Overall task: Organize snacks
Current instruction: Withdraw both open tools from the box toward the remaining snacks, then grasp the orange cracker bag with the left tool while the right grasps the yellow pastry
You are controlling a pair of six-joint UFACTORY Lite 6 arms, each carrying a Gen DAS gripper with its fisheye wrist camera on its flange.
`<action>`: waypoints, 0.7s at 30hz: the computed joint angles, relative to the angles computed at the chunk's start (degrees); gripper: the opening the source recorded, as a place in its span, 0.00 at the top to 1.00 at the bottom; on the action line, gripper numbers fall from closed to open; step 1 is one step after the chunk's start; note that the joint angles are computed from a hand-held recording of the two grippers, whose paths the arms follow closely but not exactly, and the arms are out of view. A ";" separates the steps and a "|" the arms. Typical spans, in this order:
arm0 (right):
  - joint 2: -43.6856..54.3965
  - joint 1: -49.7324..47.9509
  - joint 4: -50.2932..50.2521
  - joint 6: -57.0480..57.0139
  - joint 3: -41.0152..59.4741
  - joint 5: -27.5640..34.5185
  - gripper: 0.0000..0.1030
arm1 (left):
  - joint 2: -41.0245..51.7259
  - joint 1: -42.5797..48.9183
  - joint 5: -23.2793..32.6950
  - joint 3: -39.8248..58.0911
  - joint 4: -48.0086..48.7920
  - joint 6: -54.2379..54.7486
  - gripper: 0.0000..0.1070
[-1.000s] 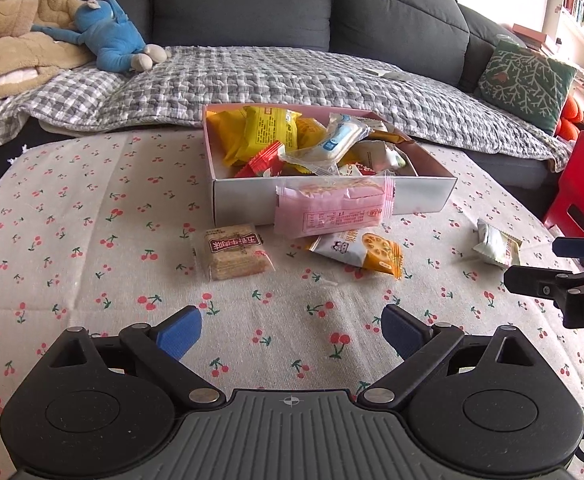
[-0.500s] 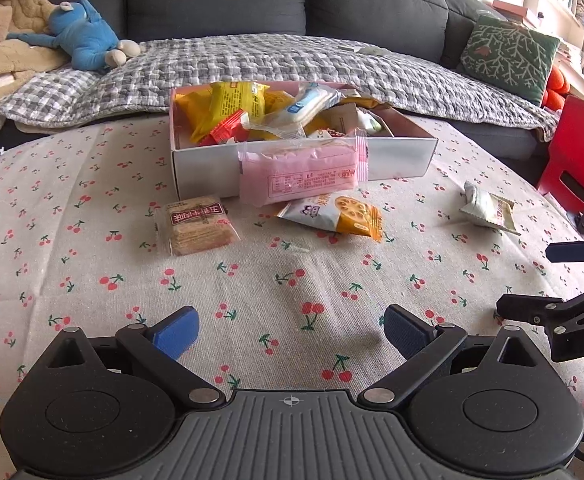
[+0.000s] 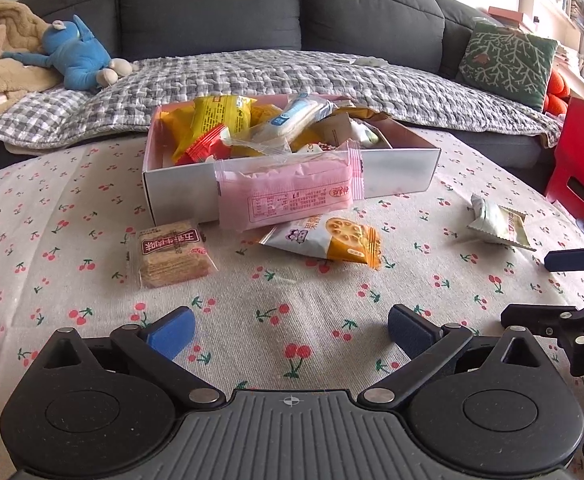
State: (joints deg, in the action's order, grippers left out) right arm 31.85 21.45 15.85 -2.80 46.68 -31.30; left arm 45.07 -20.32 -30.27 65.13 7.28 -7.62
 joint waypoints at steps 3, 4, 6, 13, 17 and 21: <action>1.53 -1.19 -1.06 0.26 2.40 0.82 0.00 | 2.11 -0.36 2.38 4.27 -0.11 -0.58 0.04; 2.20 -1.61 -1.24 0.24 3.38 1.11 0.00 | 2.89 -0.36 3.28 5.86 0.24 -0.95 0.04; 3.24 -2.09 -0.93 -0.13 5.03 1.67 0.00 | 4.31 -0.35 4.65 8.59 0.86 -1.32 0.04; 6.85 -2.36 4.67 -3.23 11.59 4.60 0.00 | 7.90 0.80 7.94 15.79 10.92 -10.66 0.04; 8.12 -2.44 6.59 -3.81 13.83 5.28 0.00 | 8.46 1.37 8.23 17.44 17.84 -18.32 0.05; 8.73 -2.58 8.42 -4.26 14.99 5.51 0.00 | 8.90 0.96 8.48 18.26 17.51 -17.84 0.07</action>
